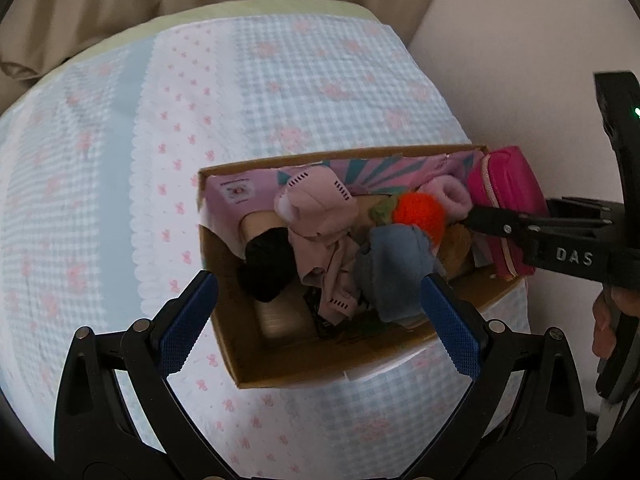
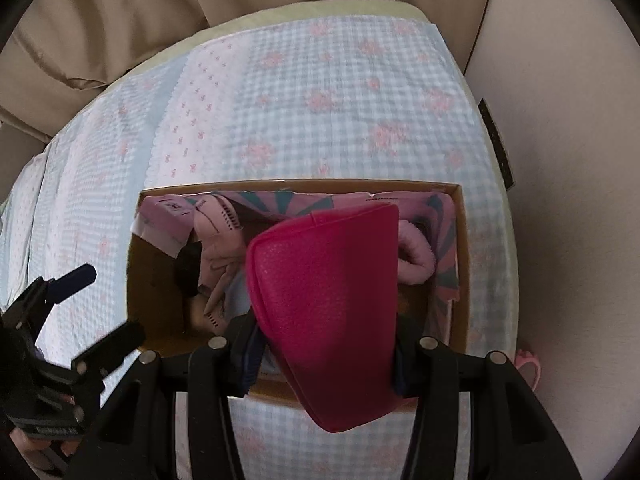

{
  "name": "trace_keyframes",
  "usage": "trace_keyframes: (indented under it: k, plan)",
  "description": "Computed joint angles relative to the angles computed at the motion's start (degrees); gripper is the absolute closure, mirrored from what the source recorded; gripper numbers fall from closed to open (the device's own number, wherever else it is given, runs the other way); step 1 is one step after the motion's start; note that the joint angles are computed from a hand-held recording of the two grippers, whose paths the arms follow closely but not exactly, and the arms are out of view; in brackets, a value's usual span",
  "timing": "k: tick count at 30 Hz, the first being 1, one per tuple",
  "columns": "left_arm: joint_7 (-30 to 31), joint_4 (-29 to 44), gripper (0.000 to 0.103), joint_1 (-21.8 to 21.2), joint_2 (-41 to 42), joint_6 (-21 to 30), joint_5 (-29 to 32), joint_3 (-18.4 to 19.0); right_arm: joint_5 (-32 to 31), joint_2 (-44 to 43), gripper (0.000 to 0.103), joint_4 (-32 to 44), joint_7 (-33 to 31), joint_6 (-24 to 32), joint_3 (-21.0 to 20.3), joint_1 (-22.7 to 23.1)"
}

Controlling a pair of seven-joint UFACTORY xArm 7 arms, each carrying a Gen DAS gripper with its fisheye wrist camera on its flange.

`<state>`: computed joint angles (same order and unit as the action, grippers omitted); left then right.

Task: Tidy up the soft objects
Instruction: 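Open the right gripper to drop the pouch into the box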

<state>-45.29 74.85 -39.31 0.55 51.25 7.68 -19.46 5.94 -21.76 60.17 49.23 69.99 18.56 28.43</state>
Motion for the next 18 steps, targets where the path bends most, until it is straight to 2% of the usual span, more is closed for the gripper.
trace_keyframes:
  k: [4, 6, 7, 8, 14, 18]
  plan:
    - [1.12, 0.39, 0.003, -0.1, 0.73, 0.08, -0.37, 0.06, 0.79, 0.72, 0.051, -1.21, 0.42, -1.98, -0.44, -0.25]
    - [1.45, 0.5, 0.003, -0.1, 0.55, 0.28, -0.29, 0.16, 0.41, 0.93, 0.035, -1.13, 1.15, -2.09, -0.31, -0.39]
    - [1.56, 0.47, 0.003, -0.05, 0.39, 0.23, -0.38, 0.21, -0.37, 0.64, 0.014, -1.06, 2.0, -2.27, 0.0, -0.56]
    - [1.57, 0.38, 0.003, 0.01, 0.07, 0.11, -0.48, 0.25, -0.93, 0.23, 0.0, -0.96, 2.84, -2.35, 0.23, -0.68]
    - [1.35, -0.04, 0.003, 0.48, -1.96, 0.29, -0.54, 0.1, -0.86, -0.62, 0.0, 0.34, 5.0, -1.57, 0.51, -0.34]
    - [1.36, -0.73, 0.003, 0.98, -4.31, 0.8, -0.44, -0.24, -2.5, -0.16, 0.0, 3.27, 7.42, 0.32, 2.16, -0.1]
